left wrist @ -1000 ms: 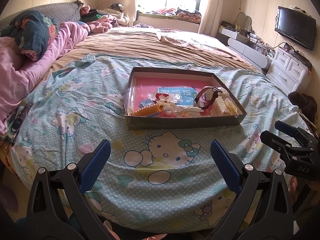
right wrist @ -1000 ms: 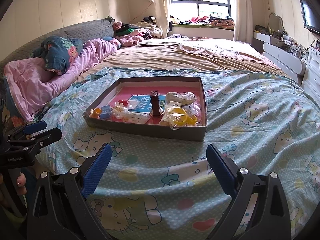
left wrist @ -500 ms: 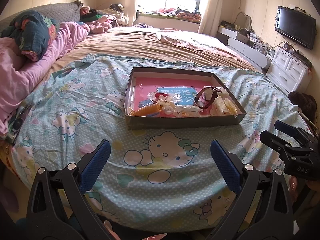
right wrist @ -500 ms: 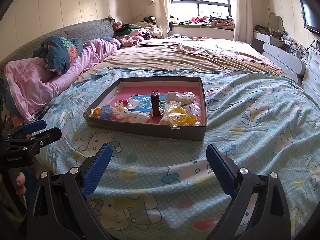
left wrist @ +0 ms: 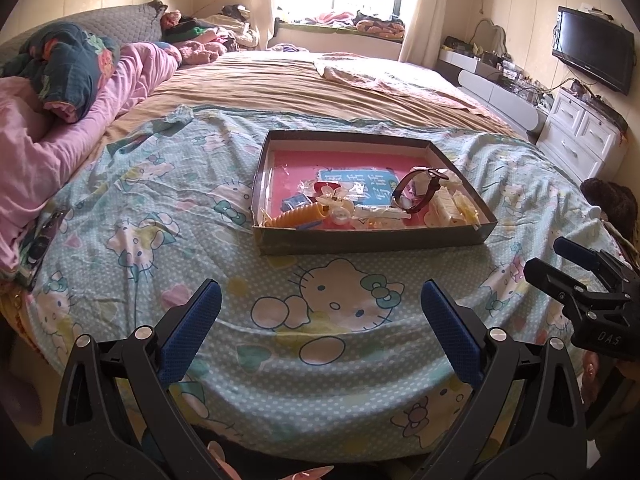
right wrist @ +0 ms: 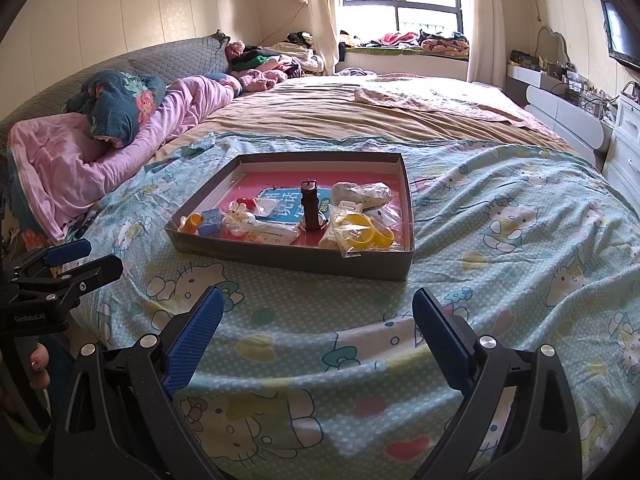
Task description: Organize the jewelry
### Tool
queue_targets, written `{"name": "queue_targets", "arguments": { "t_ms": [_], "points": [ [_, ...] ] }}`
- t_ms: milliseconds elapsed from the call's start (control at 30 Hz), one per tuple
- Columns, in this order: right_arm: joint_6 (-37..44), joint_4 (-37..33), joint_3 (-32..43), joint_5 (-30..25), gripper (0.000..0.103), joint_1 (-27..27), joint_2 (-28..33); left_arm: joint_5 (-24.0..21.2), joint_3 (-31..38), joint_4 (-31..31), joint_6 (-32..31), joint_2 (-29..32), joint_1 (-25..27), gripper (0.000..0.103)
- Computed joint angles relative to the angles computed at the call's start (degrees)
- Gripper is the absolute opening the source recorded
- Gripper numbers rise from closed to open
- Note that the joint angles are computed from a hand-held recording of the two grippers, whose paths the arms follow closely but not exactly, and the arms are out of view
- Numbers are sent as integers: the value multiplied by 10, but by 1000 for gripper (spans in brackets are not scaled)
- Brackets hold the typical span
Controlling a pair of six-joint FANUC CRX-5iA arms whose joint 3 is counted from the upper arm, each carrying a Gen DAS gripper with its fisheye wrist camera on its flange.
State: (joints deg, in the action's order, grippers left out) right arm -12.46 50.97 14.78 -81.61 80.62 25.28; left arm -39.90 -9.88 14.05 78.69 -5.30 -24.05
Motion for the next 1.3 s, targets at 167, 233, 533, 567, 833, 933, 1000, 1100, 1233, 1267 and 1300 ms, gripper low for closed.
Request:
{"name": "queue_targets", "arguments": {
  "t_ms": [167,233,533,567,833,933,1000,1100,1233,1267,1300],
  "points": [
    [-4,1,-6,-2,95,1,-3,-1,1,-5,4,3,-3,93],
    [-7,1,-11,-2,95,1,-6,-5,5,-12,8,5,-6,93],
    [-22,-4,-30,-7,95,-2,-18,-27,22,-32,28,20,-7,93],
    [-26,-5,-34,-7,95,-3,-21,-28,23,-32,29,21,-5,93],
    [-48,-11,-61,-21,95,-11,-39,-32,32,-26,40,36,9,93],
    [-62,-11,-78,-38,95,-18,-52,-33,47,-26,61,51,26,93],
    [-78,-12,-98,-54,95,-25,-66,-53,89,-69,114,79,38,93],
    [-104,-23,-131,-69,98,-40,-93,-97,178,-165,199,139,51,93],
    [-118,-57,-178,-114,98,-82,-131,-162,292,-251,274,229,70,93],
    [-122,-68,-194,-119,98,-98,-143,-182,322,-256,287,254,79,93],
    [-120,-83,-204,-124,98,-113,-151,-195,343,-256,297,274,86,93]
  ]
}}
